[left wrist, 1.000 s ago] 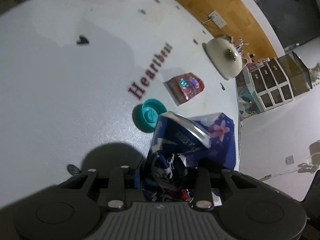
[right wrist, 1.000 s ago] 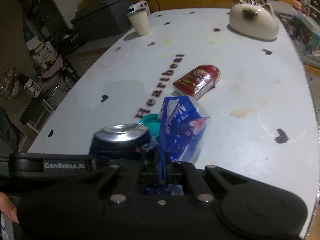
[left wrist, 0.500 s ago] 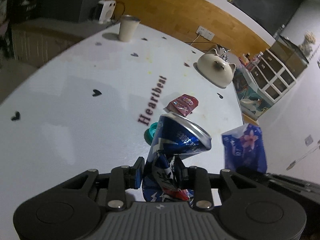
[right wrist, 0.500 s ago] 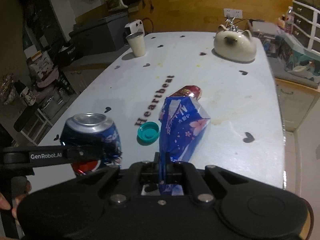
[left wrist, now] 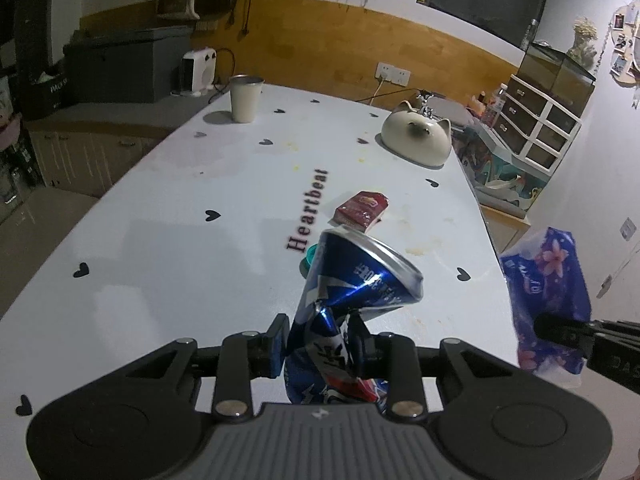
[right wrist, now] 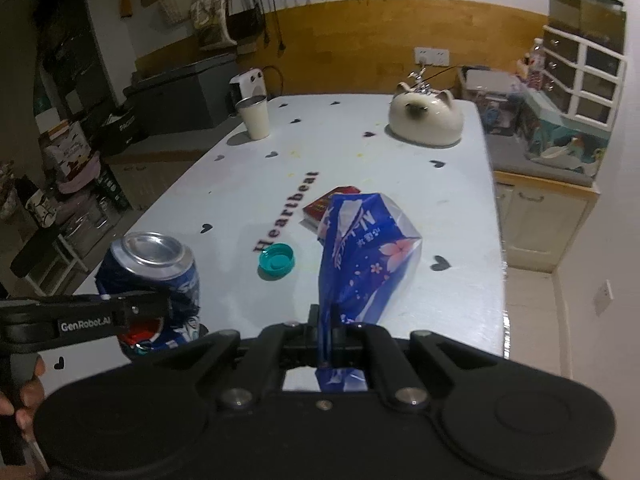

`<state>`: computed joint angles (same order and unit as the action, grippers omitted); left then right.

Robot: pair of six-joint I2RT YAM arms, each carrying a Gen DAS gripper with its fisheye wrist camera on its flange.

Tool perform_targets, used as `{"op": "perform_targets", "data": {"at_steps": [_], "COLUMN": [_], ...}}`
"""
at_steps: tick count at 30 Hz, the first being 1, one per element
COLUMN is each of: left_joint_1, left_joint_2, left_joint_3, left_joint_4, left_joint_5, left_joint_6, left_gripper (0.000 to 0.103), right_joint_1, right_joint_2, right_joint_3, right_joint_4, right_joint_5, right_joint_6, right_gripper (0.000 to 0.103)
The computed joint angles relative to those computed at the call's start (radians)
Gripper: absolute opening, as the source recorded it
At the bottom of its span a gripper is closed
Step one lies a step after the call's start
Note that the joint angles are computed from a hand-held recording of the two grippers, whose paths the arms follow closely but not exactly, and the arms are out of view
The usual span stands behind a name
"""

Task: Collect trash
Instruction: 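Carry the Pepsi can and blue bag with both tools over the trash bin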

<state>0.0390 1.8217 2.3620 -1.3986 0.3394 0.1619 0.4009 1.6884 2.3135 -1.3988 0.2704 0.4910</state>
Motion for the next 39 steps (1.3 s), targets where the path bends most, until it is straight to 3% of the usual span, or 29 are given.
{"op": "perform_targets", "data": {"at_steps": [8,17,23,27,35,39], "left_joint_1": [-0.047,-0.225,-0.412,-0.55,-0.786,-0.857], "left_joint_2": [-0.138,-0.242,-0.255,-0.224,-0.066,0.055], "left_joint_3": [-0.149,-0.234,-0.246,-0.223,-0.062,0.088], "left_joint_4": [0.047,0.078,0.091,0.092,0.052,0.003], "left_joint_5": [-0.046,-0.171,-0.29,-0.386,-0.524,-0.56], "left_joint_6": [0.006,-0.057,-0.173,-0.254,-0.398,-0.442], "left_gripper": [0.033,0.033,0.033,0.033,0.033,0.033], "right_joint_1": [0.037,-0.047,-0.24,-0.455,-0.969,-1.138], "right_joint_2": [-0.105,-0.269,-0.378,-0.429,-0.413,-0.361], "right_joint_3": [-0.065,-0.201,-0.294,-0.336,-0.357,-0.34], "right_joint_4": [-0.043,-0.042,-0.018,-0.008,-0.028,-0.049], "right_joint_5": [0.084,0.066,-0.064,-0.211,-0.59,-0.708], "right_joint_6": [0.03,-0.016,-0.122,-0.251,-0.558,-0.679], "right_gripper": [0.002,0.002,0.002,0.002,0.002,0.002]}}
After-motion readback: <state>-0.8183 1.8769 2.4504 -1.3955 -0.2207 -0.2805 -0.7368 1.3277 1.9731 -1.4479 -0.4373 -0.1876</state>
